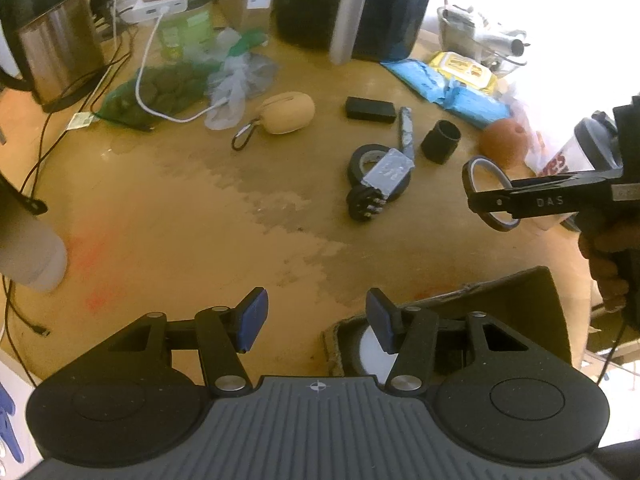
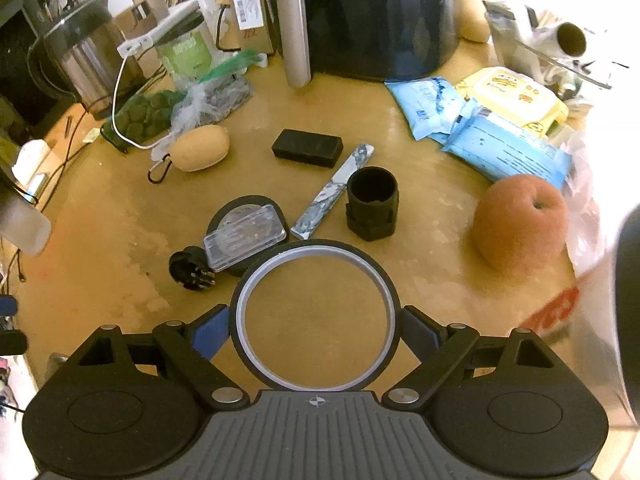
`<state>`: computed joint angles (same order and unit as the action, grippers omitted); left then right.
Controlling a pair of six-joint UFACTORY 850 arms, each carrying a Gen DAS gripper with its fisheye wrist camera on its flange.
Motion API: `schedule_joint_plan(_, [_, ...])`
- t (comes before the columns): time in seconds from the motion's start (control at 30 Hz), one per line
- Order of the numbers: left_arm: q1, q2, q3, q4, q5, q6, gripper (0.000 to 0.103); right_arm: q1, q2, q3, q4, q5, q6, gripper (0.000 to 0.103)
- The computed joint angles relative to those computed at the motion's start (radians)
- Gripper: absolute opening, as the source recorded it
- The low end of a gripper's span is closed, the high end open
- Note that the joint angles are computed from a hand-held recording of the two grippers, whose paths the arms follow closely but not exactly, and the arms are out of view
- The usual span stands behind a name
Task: Organize rigid objects
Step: 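Lift the tape ring with the right gripper while the left gripper grasps the small black plug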
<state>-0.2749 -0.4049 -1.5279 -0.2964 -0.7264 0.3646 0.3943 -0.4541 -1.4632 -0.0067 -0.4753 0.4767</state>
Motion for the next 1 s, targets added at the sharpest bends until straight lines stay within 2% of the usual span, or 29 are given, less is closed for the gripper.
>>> schedule_joint_plan(0.3, [-0.012, -0.024, -0.021, -0.050, 0.001, 0.087, 0.054, 0.007, 0.085, 0.085, -0.001, 0.045, 0.056, 0.091])
schedule_joint_plan(1.0, [-0.040, -0.129, -0.120, -0.130, 0.020, 0.304, 0.054, 0.030, 0.246, 0.244, -0.140, 0.105, 0.359, 0.091])
